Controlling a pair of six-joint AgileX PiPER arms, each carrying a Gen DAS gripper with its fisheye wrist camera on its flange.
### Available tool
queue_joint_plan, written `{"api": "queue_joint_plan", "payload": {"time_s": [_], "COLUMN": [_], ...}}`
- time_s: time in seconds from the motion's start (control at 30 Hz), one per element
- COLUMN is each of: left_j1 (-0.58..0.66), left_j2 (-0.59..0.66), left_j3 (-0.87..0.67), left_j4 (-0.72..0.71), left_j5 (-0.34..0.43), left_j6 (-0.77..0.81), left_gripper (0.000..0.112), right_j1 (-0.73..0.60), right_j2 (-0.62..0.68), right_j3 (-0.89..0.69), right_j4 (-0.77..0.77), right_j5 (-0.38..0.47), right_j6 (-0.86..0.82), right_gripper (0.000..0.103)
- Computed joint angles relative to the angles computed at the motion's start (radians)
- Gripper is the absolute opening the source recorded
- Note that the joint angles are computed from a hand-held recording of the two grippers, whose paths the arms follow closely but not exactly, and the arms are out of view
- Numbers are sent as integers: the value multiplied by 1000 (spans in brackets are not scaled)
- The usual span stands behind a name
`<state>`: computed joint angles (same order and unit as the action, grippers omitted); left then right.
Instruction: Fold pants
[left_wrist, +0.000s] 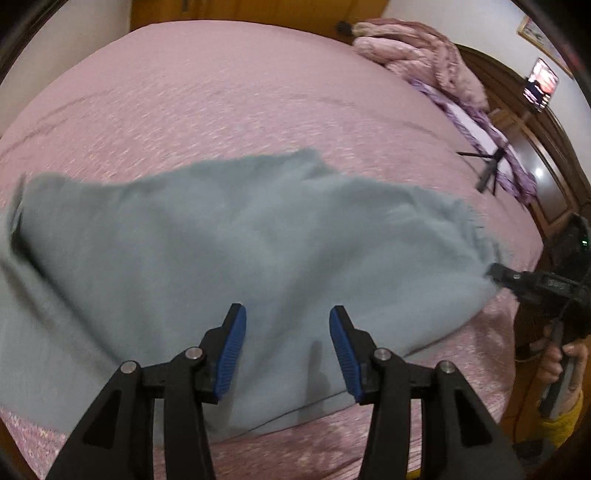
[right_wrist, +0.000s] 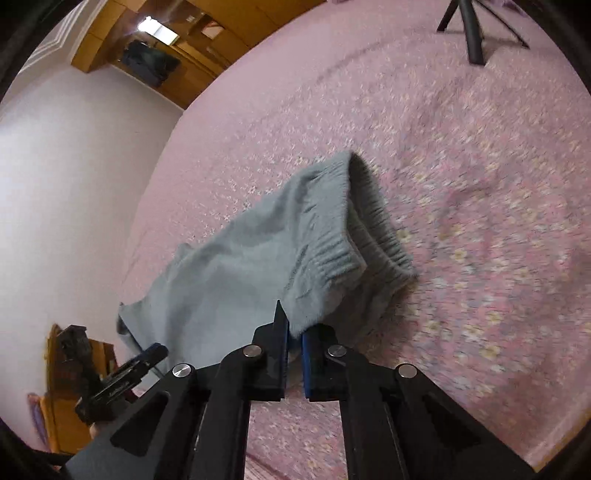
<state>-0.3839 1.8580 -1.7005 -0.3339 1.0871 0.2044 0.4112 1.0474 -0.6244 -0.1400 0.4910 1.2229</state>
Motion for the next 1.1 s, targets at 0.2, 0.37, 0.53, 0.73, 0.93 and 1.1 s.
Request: {"api": "queue_joint_plan", "payload": {"time_s": [0.2,0.37,0.53,0.73,0.93,1.1], "left_j1": [54,83,104,145,159,180], "left_j2": [-26,-63,-188,-216,-141,-144], "left_j3": [78,129,240,281,244,257], "left_j4": [48,33,84,113,64,47], "left_j5": [-40,-57,-132,-127,-69,-70], "left_j6": [6,30,22,-43,-89,-96], "left_gripper": [49,49,49,51,51,51], "right_j1": [-26,-15,87,240,193,207], "right_j2": [114,145,91,87,114,237], "right_j3": [1,-14,-80,-126,-17,-56], "right_j4": [47,24,-79,-151,130,242], "right_j5": [70,59,229,261,-72,-168], "right_j6": [-72,-41,55,179,-10,-118], "right_gripper": [10,14,19,20,30,30]}}
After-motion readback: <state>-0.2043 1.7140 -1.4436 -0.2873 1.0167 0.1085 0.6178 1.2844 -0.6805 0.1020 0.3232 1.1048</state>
